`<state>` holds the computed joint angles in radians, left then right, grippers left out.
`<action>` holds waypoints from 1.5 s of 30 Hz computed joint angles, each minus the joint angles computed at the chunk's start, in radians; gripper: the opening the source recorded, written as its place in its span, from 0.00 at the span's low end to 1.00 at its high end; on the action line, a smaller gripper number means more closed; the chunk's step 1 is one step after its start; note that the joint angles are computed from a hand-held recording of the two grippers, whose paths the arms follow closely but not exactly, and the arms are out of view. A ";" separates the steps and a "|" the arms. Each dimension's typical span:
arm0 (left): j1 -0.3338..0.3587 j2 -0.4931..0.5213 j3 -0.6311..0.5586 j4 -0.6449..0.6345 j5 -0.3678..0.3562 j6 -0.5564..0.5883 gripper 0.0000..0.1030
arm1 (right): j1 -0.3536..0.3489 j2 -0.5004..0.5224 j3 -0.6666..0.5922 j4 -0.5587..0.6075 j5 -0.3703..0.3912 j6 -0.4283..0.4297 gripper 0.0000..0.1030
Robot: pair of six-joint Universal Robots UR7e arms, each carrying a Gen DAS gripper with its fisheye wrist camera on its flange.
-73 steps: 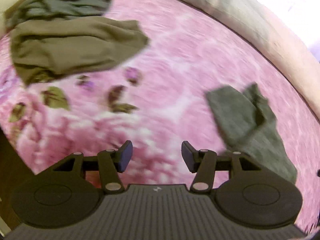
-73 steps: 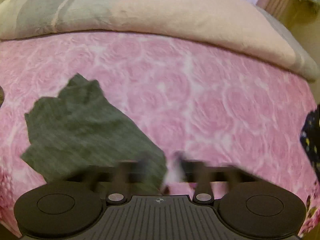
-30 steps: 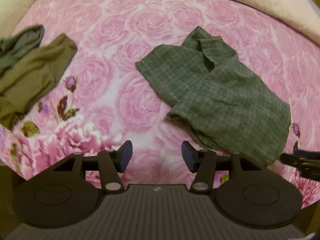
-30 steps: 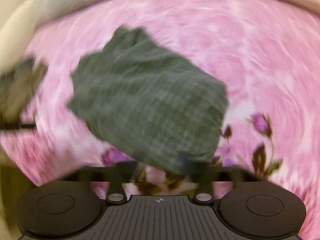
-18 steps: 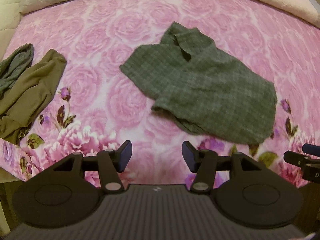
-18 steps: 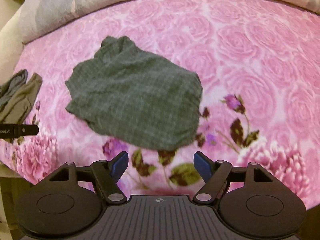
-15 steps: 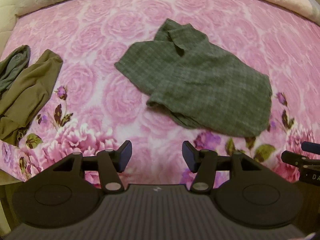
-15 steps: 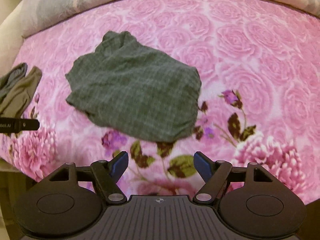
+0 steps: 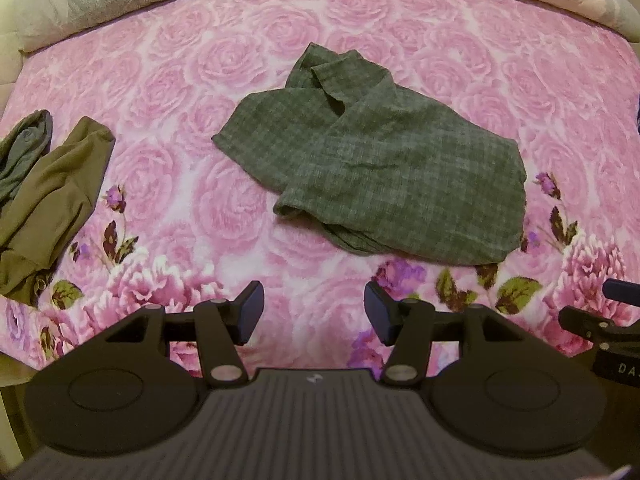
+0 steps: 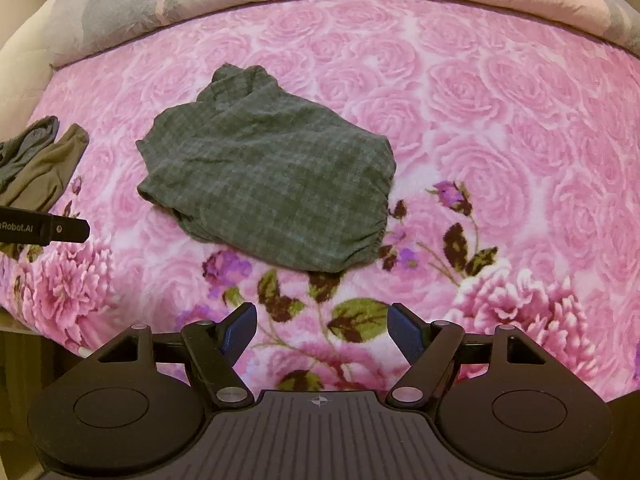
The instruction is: Fold clothes
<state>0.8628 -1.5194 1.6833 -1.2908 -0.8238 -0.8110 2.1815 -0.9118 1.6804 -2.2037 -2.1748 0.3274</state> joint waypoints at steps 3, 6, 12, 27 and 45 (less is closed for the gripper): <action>0.001 0.000 0.018 -0.022 -0.004 -0.005 0.50 | -0.006 -0.009 0.019 -0.028 -0.012 -0.031 0.73; 0.010 -0.015 0.061 -0.079 -0.002 0.006 0.50 | -0.025 -0.009 0.058 -0.107 -0.013 -0.099 0.73; 0.043 -0.060 0.168 -0.205 0.006 0.052 0.50 | -0.064 0.057 0.143 -0.339 -0.038 -0.373 0.73; 0.120 -0.121 0.266 -0.295 0.053 0.043 0.50 | -0.096 0.298 0.235 -0.909 -0.170 -1.244 0.51; 0.148 -0.042 0.166 -0.453 0.179 0.224 0.50 | -0.253 0.221 -0.329 -0.660 -0.013 -0.239 0.06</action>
